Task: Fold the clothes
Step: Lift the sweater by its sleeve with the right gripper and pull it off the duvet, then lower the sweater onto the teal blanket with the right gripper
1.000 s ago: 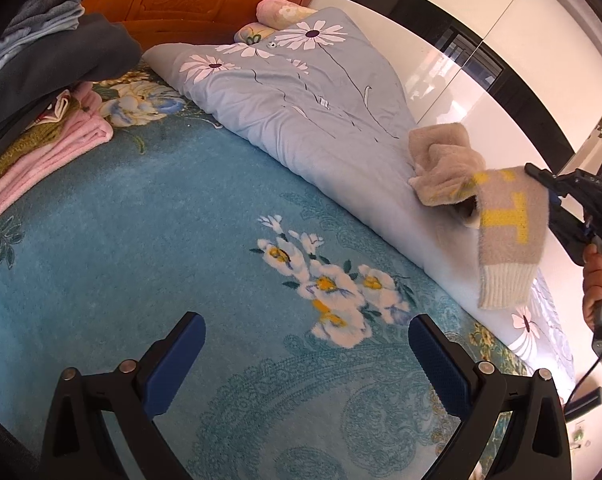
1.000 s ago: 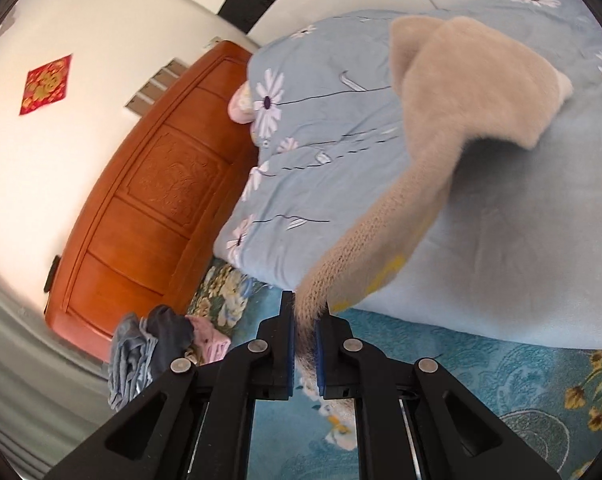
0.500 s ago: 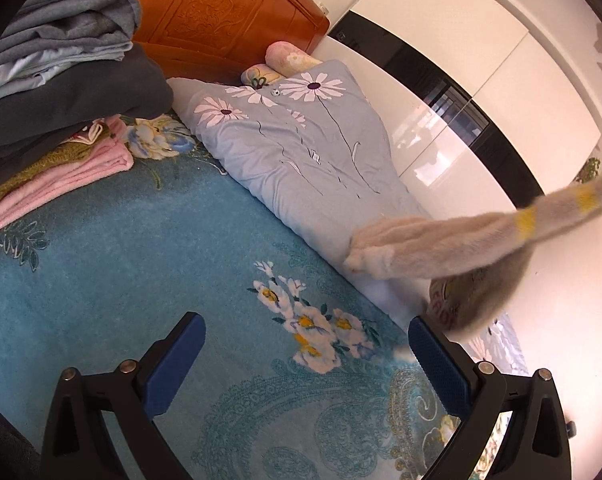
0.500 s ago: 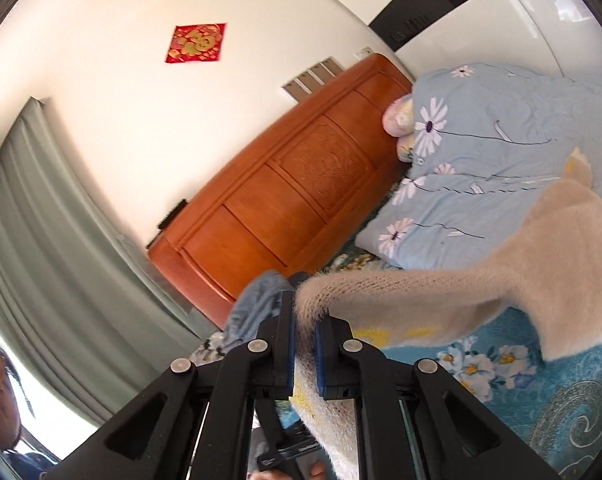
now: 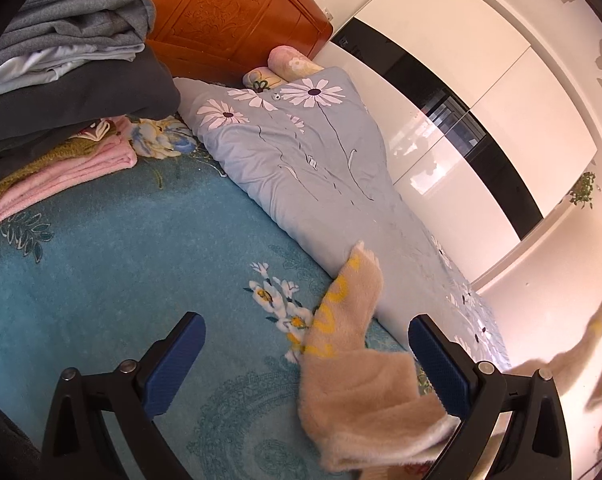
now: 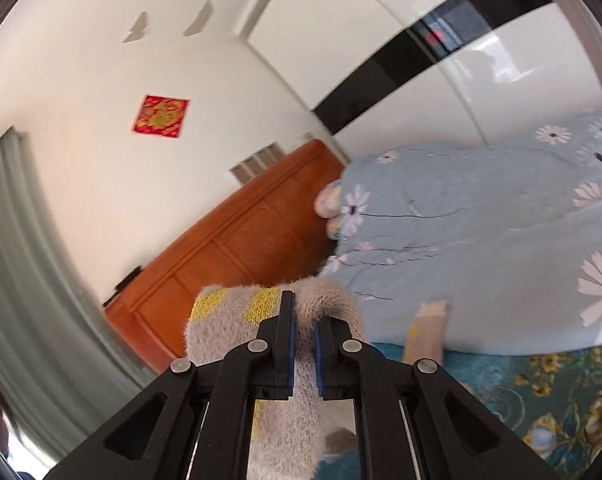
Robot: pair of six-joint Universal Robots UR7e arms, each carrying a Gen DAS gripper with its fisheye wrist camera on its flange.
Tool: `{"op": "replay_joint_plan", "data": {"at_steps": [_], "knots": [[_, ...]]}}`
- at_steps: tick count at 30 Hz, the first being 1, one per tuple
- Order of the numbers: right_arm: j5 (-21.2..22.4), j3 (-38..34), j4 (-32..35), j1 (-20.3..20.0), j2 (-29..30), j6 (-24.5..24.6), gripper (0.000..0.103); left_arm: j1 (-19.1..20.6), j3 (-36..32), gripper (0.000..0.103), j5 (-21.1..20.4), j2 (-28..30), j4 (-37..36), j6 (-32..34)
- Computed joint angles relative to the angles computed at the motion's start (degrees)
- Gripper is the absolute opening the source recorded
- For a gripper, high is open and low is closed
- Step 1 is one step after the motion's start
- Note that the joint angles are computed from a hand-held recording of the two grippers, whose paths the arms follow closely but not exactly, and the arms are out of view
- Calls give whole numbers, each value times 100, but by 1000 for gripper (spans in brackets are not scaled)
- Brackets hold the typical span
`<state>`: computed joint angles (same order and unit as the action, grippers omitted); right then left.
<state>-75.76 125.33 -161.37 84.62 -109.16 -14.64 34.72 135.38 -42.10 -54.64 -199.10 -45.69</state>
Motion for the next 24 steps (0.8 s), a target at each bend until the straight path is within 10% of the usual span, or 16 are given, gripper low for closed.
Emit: {"op": "replay_joint_plan", "data": {"at_steps": [7,14,18,24], "knots": [[-758,524,-680,-2632,-460,1239,7,104,-102,103,-150,8,471,-295],[-299,957,258,-4787,-1079,1396,13,301,-576,103,-792,58,2051,-741],[108,1224,961,-5755,-1849,827,42,263,-940,103,-1040,349,2693,-703],[-1444,1724,362,-5430,-2913,-345,43,298,-1511,103,-1656,942,3270,-647]]}}
